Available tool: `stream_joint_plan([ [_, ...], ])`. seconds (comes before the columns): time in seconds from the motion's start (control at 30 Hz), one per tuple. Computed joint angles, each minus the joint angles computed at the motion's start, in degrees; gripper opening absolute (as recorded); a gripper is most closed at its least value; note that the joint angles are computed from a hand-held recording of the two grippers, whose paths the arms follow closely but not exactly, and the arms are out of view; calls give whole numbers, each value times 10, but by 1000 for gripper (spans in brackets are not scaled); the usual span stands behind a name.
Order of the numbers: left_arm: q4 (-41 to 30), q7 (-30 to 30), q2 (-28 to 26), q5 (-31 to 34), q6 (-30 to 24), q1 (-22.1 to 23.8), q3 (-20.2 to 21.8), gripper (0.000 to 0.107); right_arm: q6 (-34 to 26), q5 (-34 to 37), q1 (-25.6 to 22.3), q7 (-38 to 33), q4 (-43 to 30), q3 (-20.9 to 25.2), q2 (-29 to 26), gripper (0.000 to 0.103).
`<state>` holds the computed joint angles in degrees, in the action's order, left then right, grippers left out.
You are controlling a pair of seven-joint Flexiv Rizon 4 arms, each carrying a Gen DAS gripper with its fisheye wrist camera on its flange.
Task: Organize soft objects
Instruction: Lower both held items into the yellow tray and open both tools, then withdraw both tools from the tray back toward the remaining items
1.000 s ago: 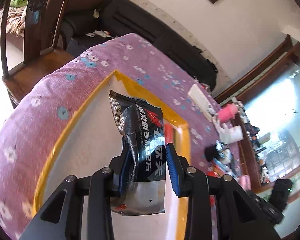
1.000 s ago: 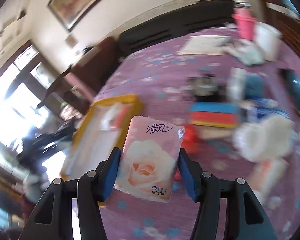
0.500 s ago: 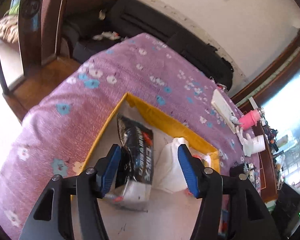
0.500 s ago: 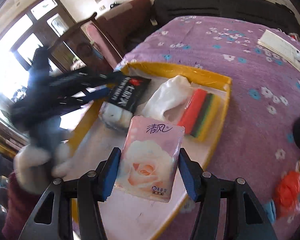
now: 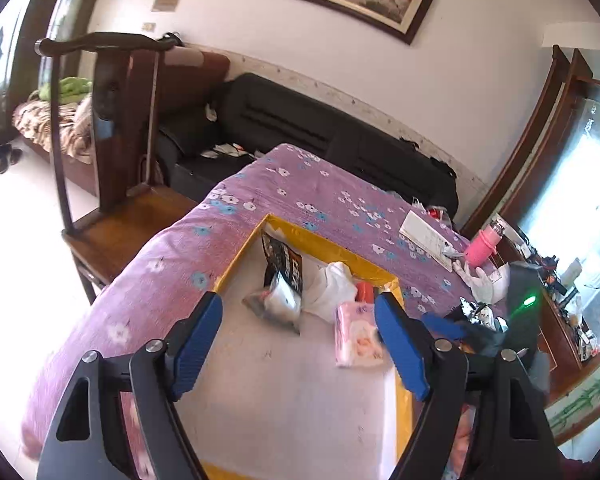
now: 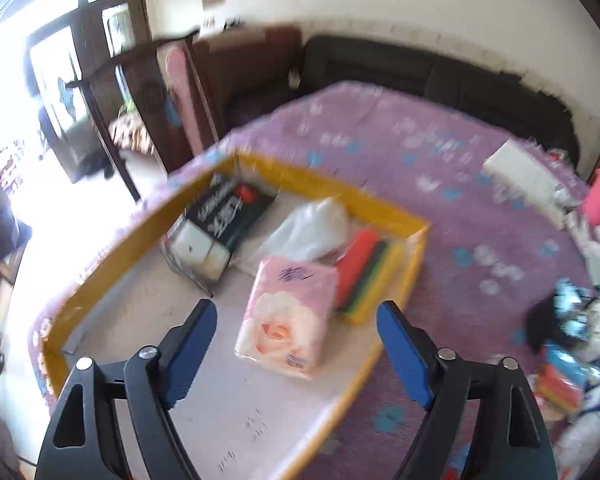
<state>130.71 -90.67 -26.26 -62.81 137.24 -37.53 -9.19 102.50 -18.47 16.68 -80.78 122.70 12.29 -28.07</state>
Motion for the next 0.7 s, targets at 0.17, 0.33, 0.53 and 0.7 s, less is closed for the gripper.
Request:
stream_joint_plan([
  [0.17, -48, 81, -26, -147, 76, -64, -36, 80, 101, 40, -2, -1, 69, -24, 48, 95],
  [0.33, -92, 114, -41, -202, 133, -82, -79, 88, 182, 77, -5, -21, 135, -45, 81, 95],
  [0.53, -176, 225, -59, -211, 189, -105, -117, 89, 248, 47, -72, -19, 197, -40, 114, 96],
  [0.7, -263, 320, -59, -179, 194, -121, -137, 89, 290, 24, -125, -19, 225, -61, 135, 98],
])
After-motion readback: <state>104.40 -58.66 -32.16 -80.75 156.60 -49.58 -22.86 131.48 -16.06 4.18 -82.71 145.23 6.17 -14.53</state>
